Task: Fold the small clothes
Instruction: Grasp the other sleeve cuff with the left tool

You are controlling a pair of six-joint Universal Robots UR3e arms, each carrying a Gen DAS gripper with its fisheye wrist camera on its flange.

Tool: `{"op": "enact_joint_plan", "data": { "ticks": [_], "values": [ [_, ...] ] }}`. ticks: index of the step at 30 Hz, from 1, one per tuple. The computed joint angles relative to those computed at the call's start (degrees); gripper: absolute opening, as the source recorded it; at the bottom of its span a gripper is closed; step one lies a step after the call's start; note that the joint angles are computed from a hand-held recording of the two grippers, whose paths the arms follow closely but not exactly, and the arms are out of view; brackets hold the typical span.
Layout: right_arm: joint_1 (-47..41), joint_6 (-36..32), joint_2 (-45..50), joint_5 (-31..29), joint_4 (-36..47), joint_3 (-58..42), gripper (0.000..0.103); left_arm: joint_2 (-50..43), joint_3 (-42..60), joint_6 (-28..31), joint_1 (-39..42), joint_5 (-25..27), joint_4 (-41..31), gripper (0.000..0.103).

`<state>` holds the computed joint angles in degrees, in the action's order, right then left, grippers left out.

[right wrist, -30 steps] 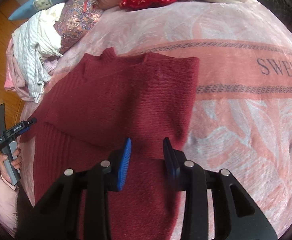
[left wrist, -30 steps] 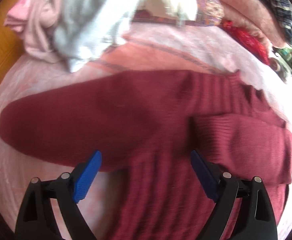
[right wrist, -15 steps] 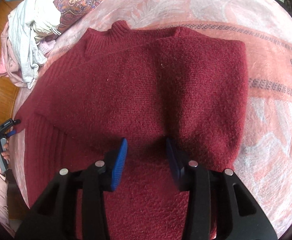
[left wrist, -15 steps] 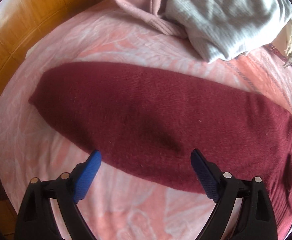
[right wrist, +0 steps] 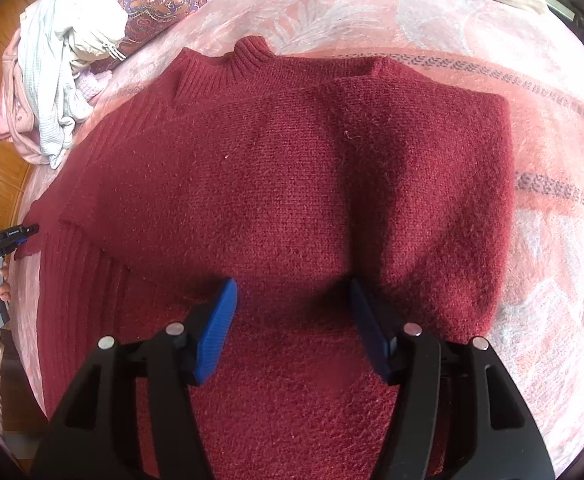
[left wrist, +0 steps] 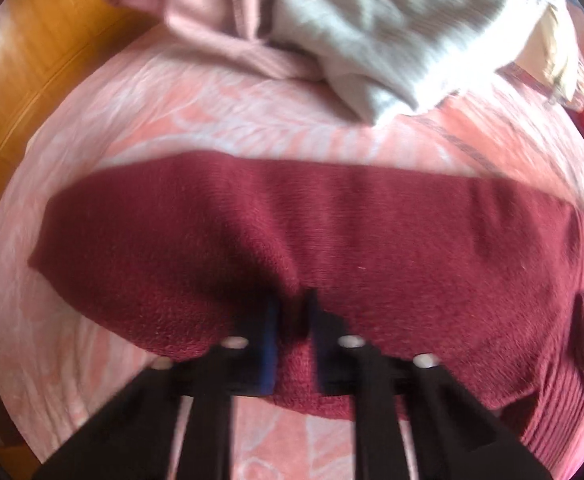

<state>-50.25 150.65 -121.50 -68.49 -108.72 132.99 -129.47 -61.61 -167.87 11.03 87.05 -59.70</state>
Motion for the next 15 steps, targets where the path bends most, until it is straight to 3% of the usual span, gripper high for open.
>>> {"op": "enact_joint_plan", "data": {
  "ticks": [2, 5, 7, 11, 15],
  "values": [
    [-0.69, -0.53, -0.59, 0.72, 0.67, 0.28, 0.060, 1.68, -1.36, -0.24, 0.03, -1.74, 0.64, 0.008],
    [-3.38, -3.10, -2.39, 2.00, 3.48, 0.63, 0.059, 8.02, -7.86, 0.02, 1.46, -10.35, 4.03, 0.008],
    [-4.36, -3.88, -2.85, 2.68, 4.52, 0.71, 0.058, 11.57, -10.38, 1.01, 0.46, -13.26, 4.86, 0.008],
    [-6.47, -5.83, -4.93, 3.83, 7.02, 1.23, 0.058, 13.63, -8.61, 1.19, -3.09, -17.10, 2.03, 0.008],
    [-9.77, -10.07, -6.76, 5.47, 10.81, 1.51, 0.058, 14.63, -6.76, 0.46, -6.10, -24.24, -0.74, 0.008]
  ]
}}
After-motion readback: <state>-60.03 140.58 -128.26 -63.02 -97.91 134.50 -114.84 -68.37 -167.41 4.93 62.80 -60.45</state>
